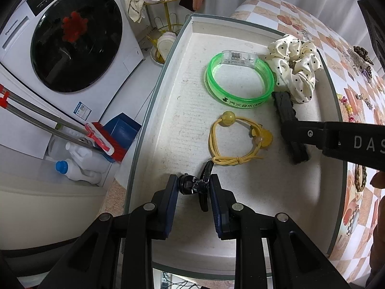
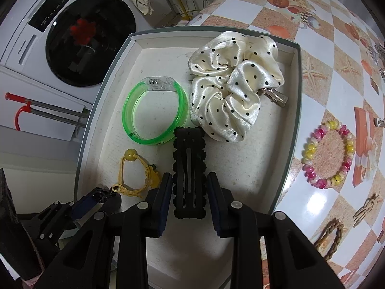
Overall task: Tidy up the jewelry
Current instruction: 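Open the right tool to drop the scalloped clip while the left tool releases the bow clip, then move both tools back over the table toward the beaded bracelet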
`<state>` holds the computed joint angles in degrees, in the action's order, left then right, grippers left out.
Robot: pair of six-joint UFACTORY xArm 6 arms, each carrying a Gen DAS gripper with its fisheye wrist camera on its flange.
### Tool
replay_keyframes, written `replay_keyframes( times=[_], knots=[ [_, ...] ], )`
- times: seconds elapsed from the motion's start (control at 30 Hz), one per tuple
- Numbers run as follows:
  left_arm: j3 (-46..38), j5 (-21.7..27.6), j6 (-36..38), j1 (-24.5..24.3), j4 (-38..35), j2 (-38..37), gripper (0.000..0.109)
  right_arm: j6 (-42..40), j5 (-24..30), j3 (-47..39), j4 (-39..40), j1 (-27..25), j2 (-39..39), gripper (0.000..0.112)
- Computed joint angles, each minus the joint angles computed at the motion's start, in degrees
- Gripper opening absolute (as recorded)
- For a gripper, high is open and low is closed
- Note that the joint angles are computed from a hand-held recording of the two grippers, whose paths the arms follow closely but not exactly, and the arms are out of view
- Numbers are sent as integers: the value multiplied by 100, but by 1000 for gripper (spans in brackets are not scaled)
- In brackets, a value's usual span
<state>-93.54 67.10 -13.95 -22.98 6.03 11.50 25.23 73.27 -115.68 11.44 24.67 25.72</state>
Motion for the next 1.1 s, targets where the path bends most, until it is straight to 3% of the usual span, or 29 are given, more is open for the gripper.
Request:
replay_keyframes(
  times=[0.13, 0.5, 0.53, 0.57, 0.63, 0.7, 0.97, 1.1],
  knots=[
    [-158, 161, -20, -33, 107, 93, 32, 35, -98, 153, 41, -62, -151, 50],
    [-522, 386, 28, -140, 216, 188, 32, 152, -642, 1015, 2, -205, -1036, 56],
    [-556, 404, 41, -153, 222, 200, 38, 194, -688, 1141, -22, -222, -1149, 56],
    [-581, 414, 45, -170, 236, 207, 72, 250, -722, 1269, -49, -241, -1269, 58],
    [-492, 269, -58, -200, 397, 131, 103, 335, -779, 1484, -82, -295, -1461, 61],
    [-435, 114, -36, -261, 507, 60, 103, 431, -833, 1719, -134, -345, -1653, 61],
    [-978, 342, 242, -461, 513, 378, 103, 976, -898, 2919, -406, -731, -2689, 71],
    [-1389, 379, 432, -625, 475, 630, 103, 1256, -951, 3522, -536, -936, -3195, 85]
  ],
)
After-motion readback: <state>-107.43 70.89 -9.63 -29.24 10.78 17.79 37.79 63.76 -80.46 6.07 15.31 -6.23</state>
